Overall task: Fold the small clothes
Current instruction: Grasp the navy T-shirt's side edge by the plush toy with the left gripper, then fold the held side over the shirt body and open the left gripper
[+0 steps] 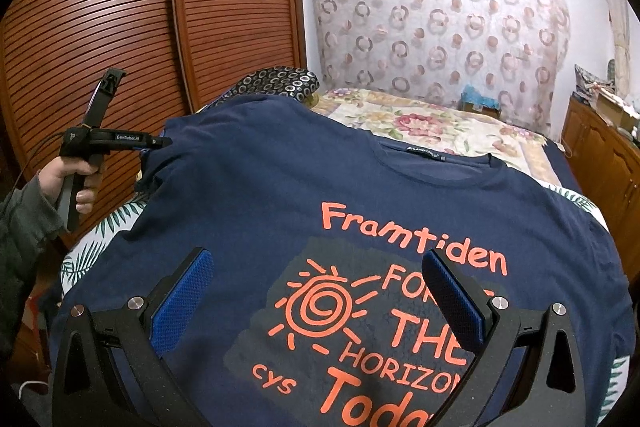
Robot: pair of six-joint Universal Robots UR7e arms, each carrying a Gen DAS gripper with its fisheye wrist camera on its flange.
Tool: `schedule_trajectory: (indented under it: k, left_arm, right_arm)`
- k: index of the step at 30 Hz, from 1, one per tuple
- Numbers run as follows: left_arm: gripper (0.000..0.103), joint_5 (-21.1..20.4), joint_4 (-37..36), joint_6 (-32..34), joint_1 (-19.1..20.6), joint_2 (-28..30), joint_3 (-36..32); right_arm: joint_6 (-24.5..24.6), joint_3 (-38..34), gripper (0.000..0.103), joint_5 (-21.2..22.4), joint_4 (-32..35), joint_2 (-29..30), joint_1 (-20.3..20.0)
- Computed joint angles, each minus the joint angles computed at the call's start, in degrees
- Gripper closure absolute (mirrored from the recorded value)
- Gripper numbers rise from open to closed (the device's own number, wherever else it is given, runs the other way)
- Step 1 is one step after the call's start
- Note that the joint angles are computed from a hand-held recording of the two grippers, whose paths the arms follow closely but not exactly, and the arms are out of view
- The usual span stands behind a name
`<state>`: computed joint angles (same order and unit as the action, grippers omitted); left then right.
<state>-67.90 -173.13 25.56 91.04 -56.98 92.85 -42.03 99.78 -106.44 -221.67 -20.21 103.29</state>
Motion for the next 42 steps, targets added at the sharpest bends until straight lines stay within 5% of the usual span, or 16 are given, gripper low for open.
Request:
schedule_trajectory:
  k: [3, 6, 16, 30, 32, 34, 38, 40, 42]
  left_arm:
    - [0.092, 0.2, -0.5, 0.79, -0.16, -0.04, 0.21]
    - [0.099, 0.63, -3.73, 2.99, -0.75, -0.51, 1.79]
    - [0.1, -3.5, -12.76, 9.5, -6.16, -4.59, 9.67]
    - [0.1, -8.17, -7.14, 13.07, -16.75, -2.55, 13.77]
    - [0.091, -7.32, -6.01, 13.15, -17.68, -1.96, 13.46]
    - [0.068, -8.16, -6.05, 13.24, -17.77, -2.11, 14.2]
    - [0.052, -8.48, -7.3, 14.09, -17.16, -2.84, 15.7]
    - [0.03, -8.2, -8.27, 14.07, -16.65, -3.02, 16.31]
    - [0.024, -7.9, -9.71, 13.99, -16.24, -3.33, 17.09]
  right_arm:
    - [0.4, 0.14, 0.0, 0.1, 0.02, -0.13, -0.17]
    - [0.81, 0.34, 0.0, 0.06, -0.16, -0.14, -0.29]
    - [1.72, 0.71, 0.0, 0.05, -1.12, -0.42, -0.32]
    - [3.81, 2.34, 0.0, -0.5, -6.77, -0.4, -0.76]
    - [4.13, 2.38, 0.0, -0.86, -7.2, -0.19, -0.86]
    - [4.47, 2.29, 0.0, -1.32, -7.45, 0.0, -0.86]
    - [4.78, 1.54, 0.0, -2.07, -7.12, 0.42, -0.21]
    - [4.91, 1.05, 0.0, -2.22, -6.31, 0.45, 0.18]
    - [4.57, 0.4, 0.0, -2.39, -5.82, 0.72, 0.57]
